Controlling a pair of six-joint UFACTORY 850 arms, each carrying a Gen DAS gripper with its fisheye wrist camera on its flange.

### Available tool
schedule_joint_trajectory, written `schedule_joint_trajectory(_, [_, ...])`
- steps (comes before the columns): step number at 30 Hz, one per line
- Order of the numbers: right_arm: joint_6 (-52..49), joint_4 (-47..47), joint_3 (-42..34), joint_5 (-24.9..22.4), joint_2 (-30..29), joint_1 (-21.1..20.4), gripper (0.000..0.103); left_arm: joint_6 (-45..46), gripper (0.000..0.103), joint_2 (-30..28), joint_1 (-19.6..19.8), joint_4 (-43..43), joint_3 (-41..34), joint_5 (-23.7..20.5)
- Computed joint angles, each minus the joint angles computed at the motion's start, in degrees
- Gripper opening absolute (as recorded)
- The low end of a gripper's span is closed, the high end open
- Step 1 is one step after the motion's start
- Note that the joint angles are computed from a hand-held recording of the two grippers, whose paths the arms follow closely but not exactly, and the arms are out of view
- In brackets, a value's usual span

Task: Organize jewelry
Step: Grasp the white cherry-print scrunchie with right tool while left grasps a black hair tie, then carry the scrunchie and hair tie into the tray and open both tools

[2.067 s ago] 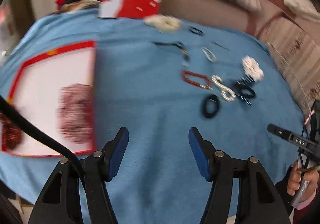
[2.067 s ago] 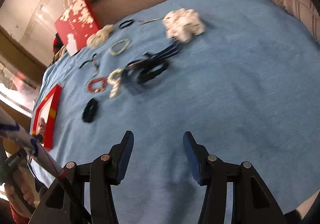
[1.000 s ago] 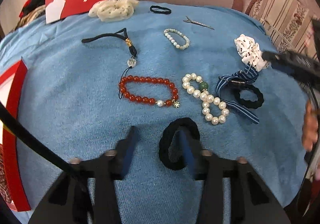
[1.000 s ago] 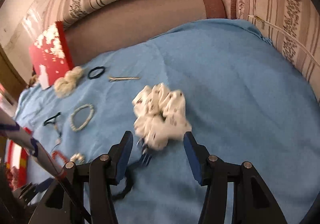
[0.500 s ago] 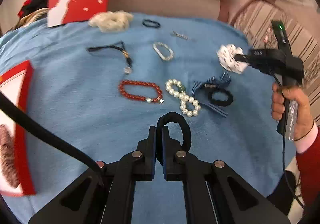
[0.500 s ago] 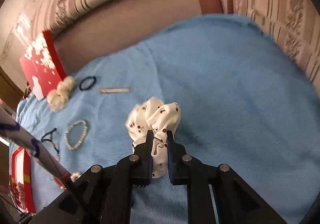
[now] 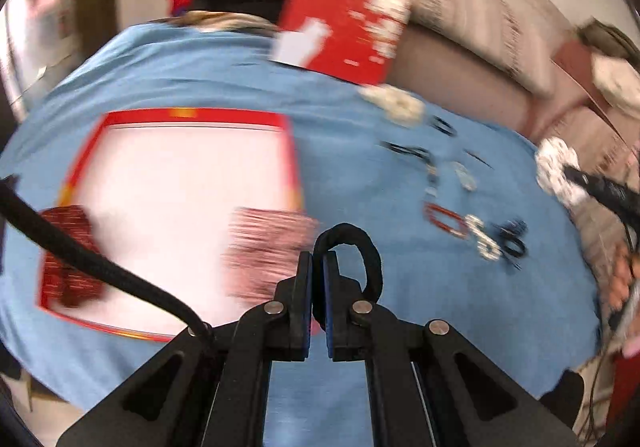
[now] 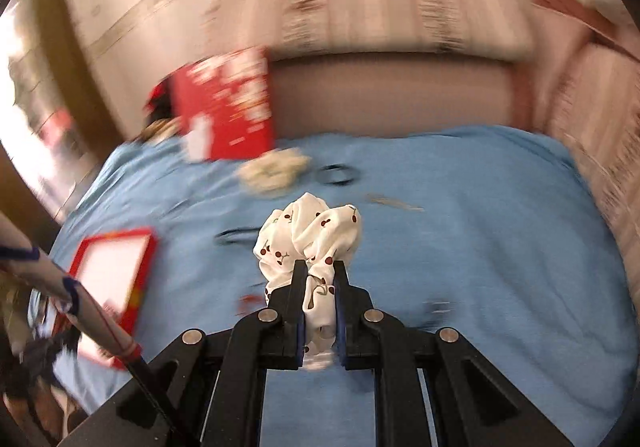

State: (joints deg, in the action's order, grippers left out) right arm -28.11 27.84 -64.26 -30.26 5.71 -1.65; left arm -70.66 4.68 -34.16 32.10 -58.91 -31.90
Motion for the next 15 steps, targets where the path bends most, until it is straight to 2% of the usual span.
schedule_joint_trajectory(4, [4.03, -4.81, -1.3, -0.54, -2.48, 10.35, 0.012, 5.11, 0.005, 3.04, 7.32, -4.47, 2.62, 0.37])
schedule_joint_trajectory(9, [8.14, -8.11, -7.07, -0.39, -9.58, 21.26, 0.012, 9.67, 0.005, -0.03, 16.67, -6.85, 1.81, 0.35])
schedule_joint_trajectory(12, [11.75, -10.03, -12.45, -0.48, -15.48, 25.74, 0.012, 11.49, 0.005, -3.03, 20.6, -7.46, 0.3, 0.16])
schedule_joint_trajectory(15, [17.06, -15.95, -17.41, -0.29, -21.01, 29.17, 0.012, 13.28, 0.005, -5.89, 24.35, -8.08, -0.91, 0.6])
